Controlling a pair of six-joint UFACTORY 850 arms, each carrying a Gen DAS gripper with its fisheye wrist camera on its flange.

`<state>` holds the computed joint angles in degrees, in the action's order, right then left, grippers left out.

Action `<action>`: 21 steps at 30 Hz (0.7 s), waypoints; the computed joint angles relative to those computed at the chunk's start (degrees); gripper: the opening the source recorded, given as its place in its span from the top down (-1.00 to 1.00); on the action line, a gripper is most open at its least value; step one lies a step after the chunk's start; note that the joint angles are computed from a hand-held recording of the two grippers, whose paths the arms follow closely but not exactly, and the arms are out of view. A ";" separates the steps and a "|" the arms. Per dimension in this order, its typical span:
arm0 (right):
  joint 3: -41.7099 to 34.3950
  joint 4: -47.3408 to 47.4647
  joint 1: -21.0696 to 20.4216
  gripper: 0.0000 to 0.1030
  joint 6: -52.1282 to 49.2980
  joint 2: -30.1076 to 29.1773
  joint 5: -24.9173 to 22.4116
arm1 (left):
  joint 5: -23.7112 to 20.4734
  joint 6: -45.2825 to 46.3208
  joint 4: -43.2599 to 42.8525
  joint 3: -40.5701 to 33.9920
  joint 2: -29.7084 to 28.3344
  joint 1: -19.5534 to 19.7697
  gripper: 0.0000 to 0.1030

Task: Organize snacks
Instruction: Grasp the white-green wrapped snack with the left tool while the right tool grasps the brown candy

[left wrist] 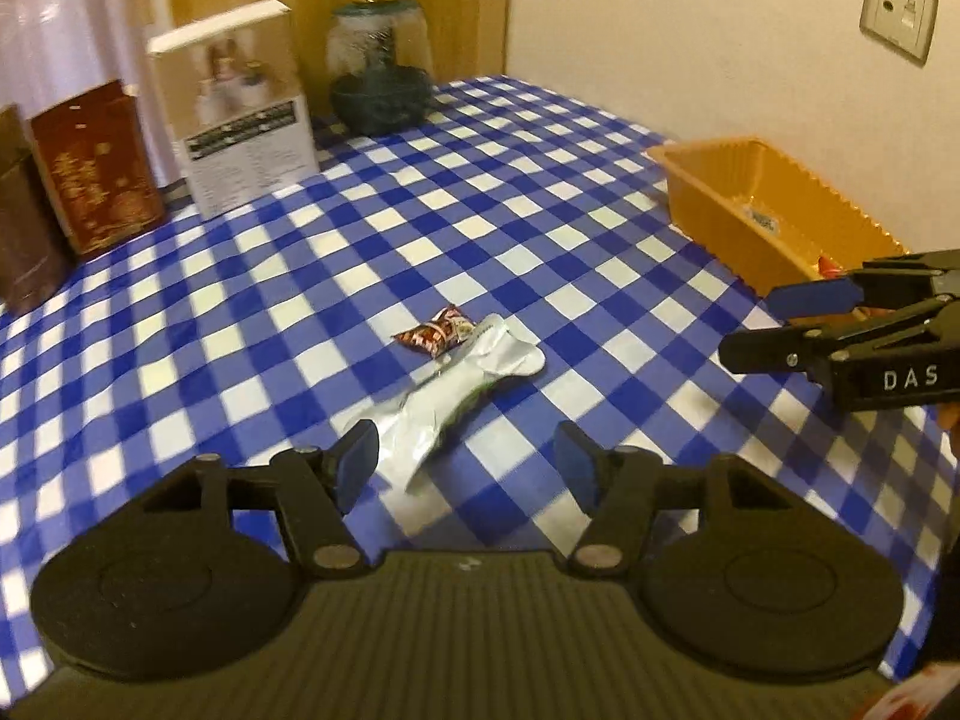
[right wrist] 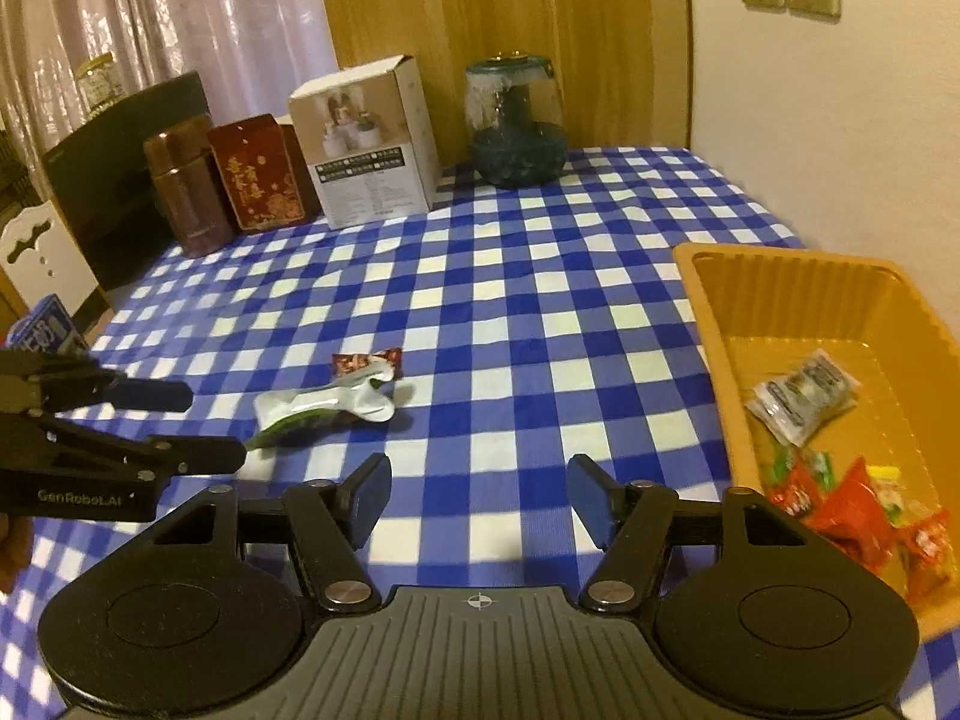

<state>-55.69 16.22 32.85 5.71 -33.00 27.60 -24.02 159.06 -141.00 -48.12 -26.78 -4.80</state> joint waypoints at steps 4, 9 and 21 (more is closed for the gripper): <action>-3.42 0.24 -0.75 -0.26 -1.22 -3.44 -0.46 | 0.13 -1.55 5.23 -4.55 -4.14 0.22 -0.19; -6.41 -0.20 -1.49 -0.26 -1.33 -6.32 -0.51 | 2.19 -4.27 12.97 -9.53 -8.08 -0.06 -0.18; -8.09 -1.76 -1.79 -0.26 0.34 -8.13 -1.42 | 5.50 -19.98 35.74 -16.49 -12.84 -0.25 0.17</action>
